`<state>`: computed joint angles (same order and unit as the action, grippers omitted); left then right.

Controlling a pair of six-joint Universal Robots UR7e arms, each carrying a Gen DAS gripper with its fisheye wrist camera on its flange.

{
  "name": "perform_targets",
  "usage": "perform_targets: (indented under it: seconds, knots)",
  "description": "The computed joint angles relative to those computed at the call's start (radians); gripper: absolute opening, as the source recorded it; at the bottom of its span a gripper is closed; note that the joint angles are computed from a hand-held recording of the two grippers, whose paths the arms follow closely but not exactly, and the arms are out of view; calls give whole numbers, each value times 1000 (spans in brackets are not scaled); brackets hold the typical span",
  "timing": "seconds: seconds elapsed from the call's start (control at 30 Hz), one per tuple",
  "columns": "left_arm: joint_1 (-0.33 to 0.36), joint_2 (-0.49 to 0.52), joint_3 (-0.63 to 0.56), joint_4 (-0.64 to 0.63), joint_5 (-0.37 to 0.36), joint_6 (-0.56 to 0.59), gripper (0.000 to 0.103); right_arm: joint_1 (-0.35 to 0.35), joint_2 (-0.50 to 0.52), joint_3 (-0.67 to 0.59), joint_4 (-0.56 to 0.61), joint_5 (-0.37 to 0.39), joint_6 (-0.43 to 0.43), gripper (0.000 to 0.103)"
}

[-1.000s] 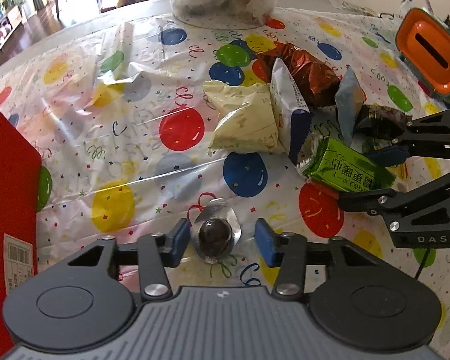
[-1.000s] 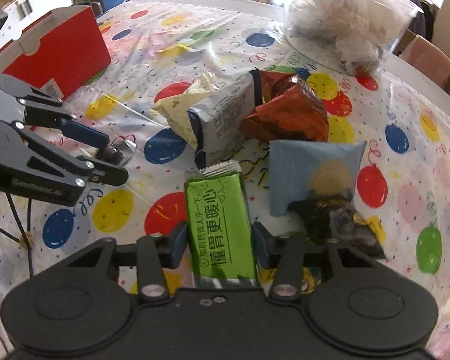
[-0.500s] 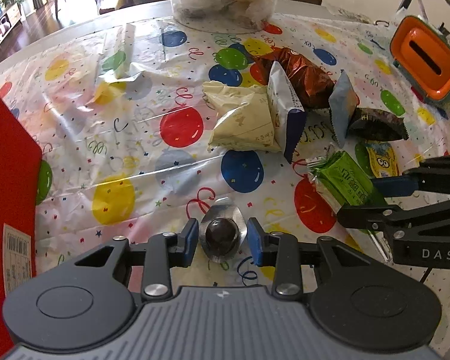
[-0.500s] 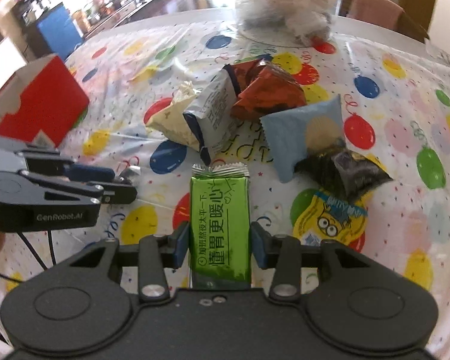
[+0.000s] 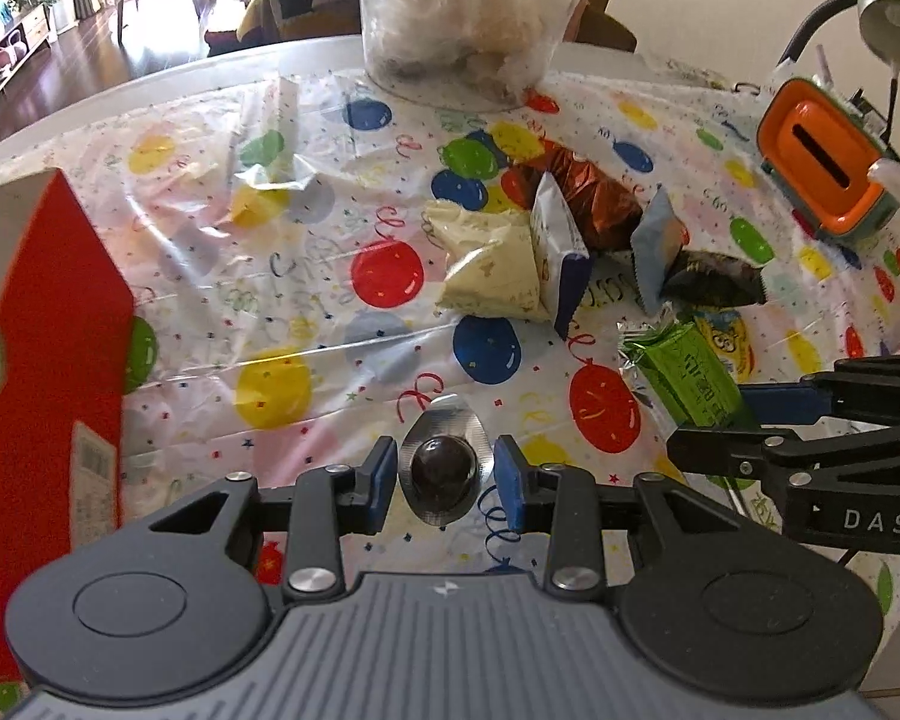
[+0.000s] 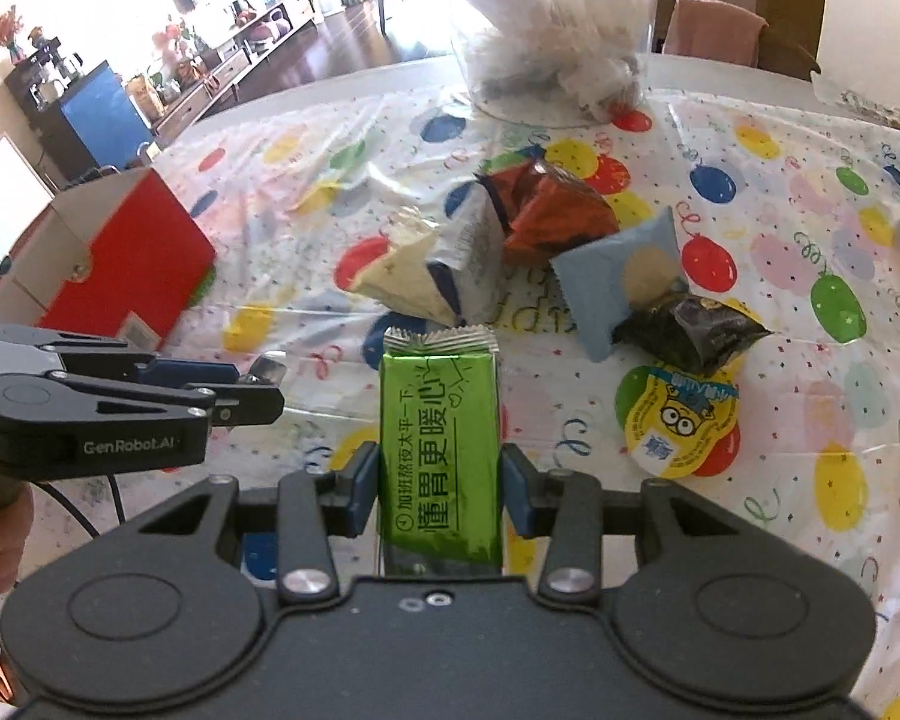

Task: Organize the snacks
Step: 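Carry the candy and green bar over the cardboard box with both tools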

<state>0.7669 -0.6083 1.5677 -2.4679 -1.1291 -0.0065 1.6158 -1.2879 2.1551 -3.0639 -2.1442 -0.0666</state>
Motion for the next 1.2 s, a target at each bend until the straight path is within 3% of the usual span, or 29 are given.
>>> perform_targets:
  seconds: [0.6,1.2]
  knots:
    - [5,-184,39,27,14,68,34,203,122,-127,15,-111,94,42]
    - [122,-283,-47,72,55,153,34,304,393,-424,47,-95,79,42]
